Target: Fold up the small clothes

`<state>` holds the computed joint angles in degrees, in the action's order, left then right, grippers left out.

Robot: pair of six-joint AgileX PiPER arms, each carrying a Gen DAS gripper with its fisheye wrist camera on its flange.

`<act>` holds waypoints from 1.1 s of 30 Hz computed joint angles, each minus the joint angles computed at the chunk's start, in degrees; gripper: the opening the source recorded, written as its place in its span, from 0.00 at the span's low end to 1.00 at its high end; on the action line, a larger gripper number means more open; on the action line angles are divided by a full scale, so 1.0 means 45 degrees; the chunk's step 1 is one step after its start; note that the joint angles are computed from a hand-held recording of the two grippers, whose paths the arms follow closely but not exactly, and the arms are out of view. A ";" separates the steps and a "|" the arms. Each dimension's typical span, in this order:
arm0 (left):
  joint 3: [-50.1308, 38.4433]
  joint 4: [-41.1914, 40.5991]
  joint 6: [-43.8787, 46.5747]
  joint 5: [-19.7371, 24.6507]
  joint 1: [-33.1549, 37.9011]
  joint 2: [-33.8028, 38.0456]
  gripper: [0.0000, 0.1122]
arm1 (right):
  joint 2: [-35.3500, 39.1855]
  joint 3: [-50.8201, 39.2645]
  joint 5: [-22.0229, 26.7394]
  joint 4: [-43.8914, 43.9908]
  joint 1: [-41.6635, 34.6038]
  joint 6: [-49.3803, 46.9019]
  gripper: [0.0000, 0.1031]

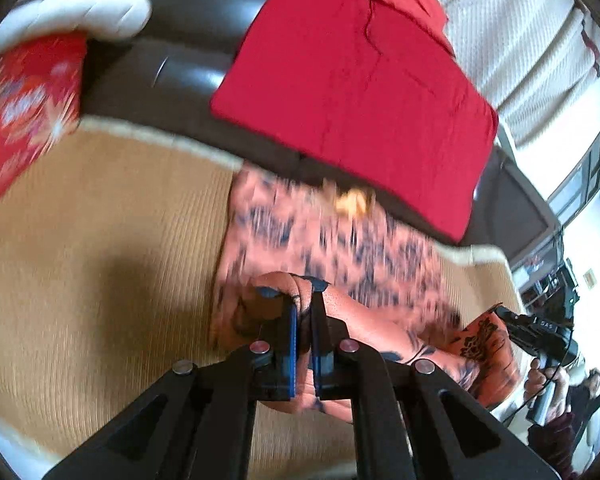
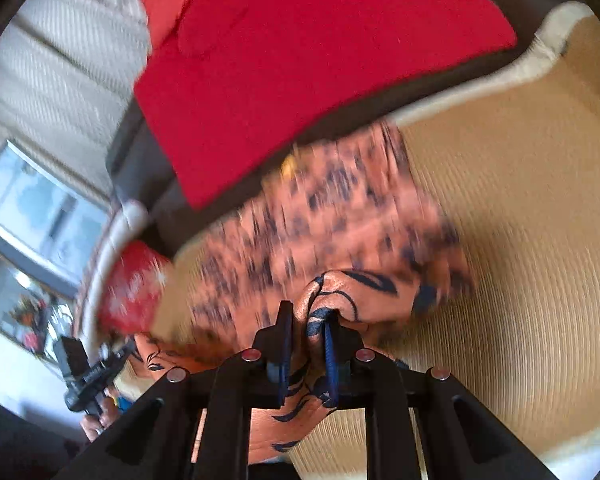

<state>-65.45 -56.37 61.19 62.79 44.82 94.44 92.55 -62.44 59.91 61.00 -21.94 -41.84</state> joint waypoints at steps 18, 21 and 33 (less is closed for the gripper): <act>-1.0543 0.1936 -0.7908 -0.3328 -0.3222 0.8892 0.26 | 0.9251 -0.8634 -0.3207 0.4172 0.0314 0.3618 0.84; -0.8102 0.0280 -0.7047 -0.5005 -0.2738 0.7312 0.43 | 0.7971 -0.7177 -0.3982 0.5297 0.0253 0.1632 0.84; -0.3259 0.4083 -0.3605 -0.4941 -0.6199 0.3669 0.43 | 0.5179 -0.5714 -0.3780 -0.2214 0.4191 0.2620 0.45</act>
<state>-80.11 -37.99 44.97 40.55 16.92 110.95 115.85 -88.16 42.90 51.04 -3.08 -30.05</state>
